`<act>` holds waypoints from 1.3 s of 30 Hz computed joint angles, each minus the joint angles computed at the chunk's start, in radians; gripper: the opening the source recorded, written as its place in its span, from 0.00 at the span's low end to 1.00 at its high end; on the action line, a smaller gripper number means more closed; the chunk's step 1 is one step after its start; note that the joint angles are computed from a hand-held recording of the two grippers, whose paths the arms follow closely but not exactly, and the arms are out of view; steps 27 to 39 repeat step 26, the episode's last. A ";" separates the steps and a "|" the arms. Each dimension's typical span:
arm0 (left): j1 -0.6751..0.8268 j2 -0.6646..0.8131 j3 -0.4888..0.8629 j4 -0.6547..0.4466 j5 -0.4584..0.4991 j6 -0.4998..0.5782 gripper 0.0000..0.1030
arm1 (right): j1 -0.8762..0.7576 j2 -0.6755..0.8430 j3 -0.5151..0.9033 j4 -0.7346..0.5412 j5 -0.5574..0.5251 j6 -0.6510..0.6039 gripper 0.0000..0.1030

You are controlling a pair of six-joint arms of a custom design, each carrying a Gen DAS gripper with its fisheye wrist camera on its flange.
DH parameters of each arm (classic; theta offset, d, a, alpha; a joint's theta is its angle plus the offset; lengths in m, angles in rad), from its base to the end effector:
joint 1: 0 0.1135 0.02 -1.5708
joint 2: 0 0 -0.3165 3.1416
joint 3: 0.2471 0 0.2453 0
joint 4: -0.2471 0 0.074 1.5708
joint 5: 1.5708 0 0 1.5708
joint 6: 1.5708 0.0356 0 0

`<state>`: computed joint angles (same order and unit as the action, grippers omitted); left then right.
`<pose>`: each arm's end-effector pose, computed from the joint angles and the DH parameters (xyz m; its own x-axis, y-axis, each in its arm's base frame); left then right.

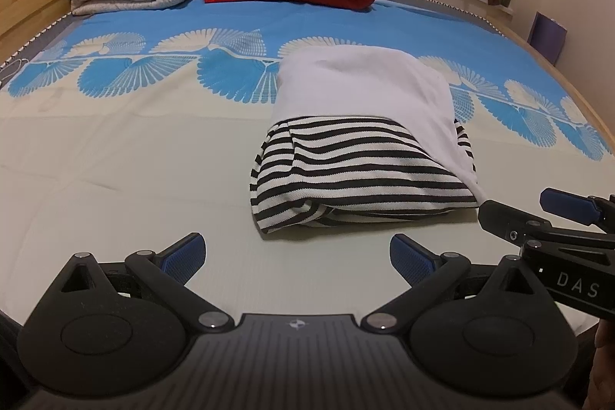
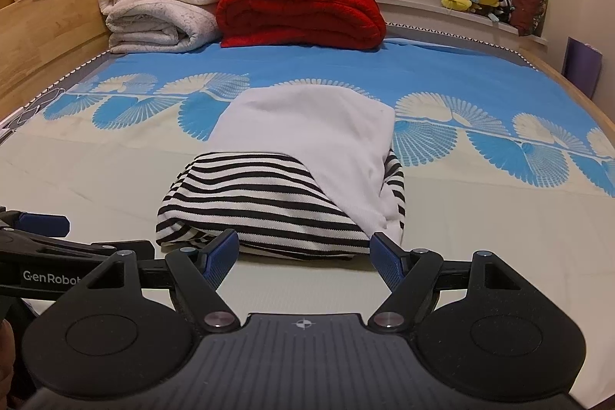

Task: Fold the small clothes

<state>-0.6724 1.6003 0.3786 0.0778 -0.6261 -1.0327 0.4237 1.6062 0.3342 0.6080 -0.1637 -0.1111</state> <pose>0.1770 -0.1143 0.1333 -0.6354 -0.3835 -0.6702 -0.4501 0.8892 -0.0822 0.2205 0.1058 0.1529 -0.5004 -0.3457 -0.7938 -0.5817 0.8133 0.0125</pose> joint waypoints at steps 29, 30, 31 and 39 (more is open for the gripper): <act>0.004 -0.007 -0.004 0.016 0.005 0.010 0.99 | 0.009 0.009 0.003 0.006 0.020 0.014 0.74; 0.004 -0.007 -0.004 0.016 0.005 0.010 0.99 | 0.009 0.009 0.003 0.006 0.020 0.014 0.74; 0.004 -0.007 -0.004 0.016 0.005 0.010 0.99 | 0.009 0.009 0.003 0.006 0.020 0.014 0.74; 0.004 -0.007 -0.004 0.016 0.005 0.010 0.99 | 0.009 0.009 0.003 0.006 0.020 0.014 0.74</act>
